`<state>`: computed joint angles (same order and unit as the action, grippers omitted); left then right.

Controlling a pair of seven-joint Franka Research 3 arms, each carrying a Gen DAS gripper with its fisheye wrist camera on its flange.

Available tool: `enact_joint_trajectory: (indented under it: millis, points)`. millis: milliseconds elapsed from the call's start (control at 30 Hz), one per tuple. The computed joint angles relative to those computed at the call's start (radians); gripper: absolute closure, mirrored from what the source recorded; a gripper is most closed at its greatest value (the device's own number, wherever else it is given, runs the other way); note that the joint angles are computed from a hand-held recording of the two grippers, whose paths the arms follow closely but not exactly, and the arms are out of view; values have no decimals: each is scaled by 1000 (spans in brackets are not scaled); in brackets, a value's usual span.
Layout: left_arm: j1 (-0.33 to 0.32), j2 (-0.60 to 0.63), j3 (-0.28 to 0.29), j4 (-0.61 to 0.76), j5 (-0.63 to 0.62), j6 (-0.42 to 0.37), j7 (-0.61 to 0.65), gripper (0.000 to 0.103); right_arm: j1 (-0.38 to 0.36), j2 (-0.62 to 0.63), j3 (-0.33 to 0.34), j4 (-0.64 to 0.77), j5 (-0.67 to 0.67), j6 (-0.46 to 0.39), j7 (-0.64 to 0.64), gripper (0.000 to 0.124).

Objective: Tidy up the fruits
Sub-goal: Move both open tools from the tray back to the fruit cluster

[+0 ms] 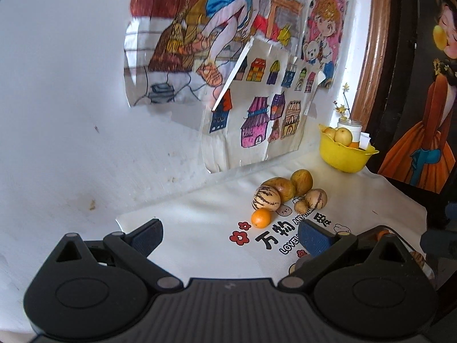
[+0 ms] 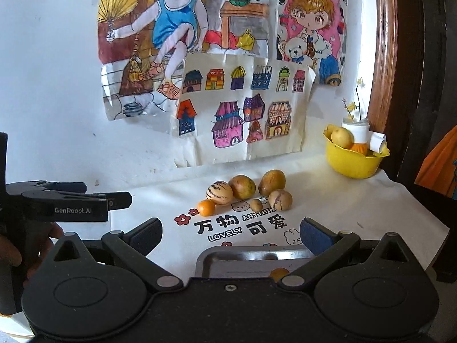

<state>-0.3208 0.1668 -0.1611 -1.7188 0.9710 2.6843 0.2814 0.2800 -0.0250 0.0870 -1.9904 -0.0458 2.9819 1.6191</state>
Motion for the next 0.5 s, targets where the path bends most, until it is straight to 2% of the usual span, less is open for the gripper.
enact_joint_trajectory:
  millis: [267, 500]
  points:
    - [6, 42, 2, 31, -40, 7, 67, 1, 5, 53, -8, 68, 64, -30, -60, 22]
    - [-19, 190, 31, 186, -129, 6, 164, 1, 11, 180, -35, 228, 95, -105, -121, 22]
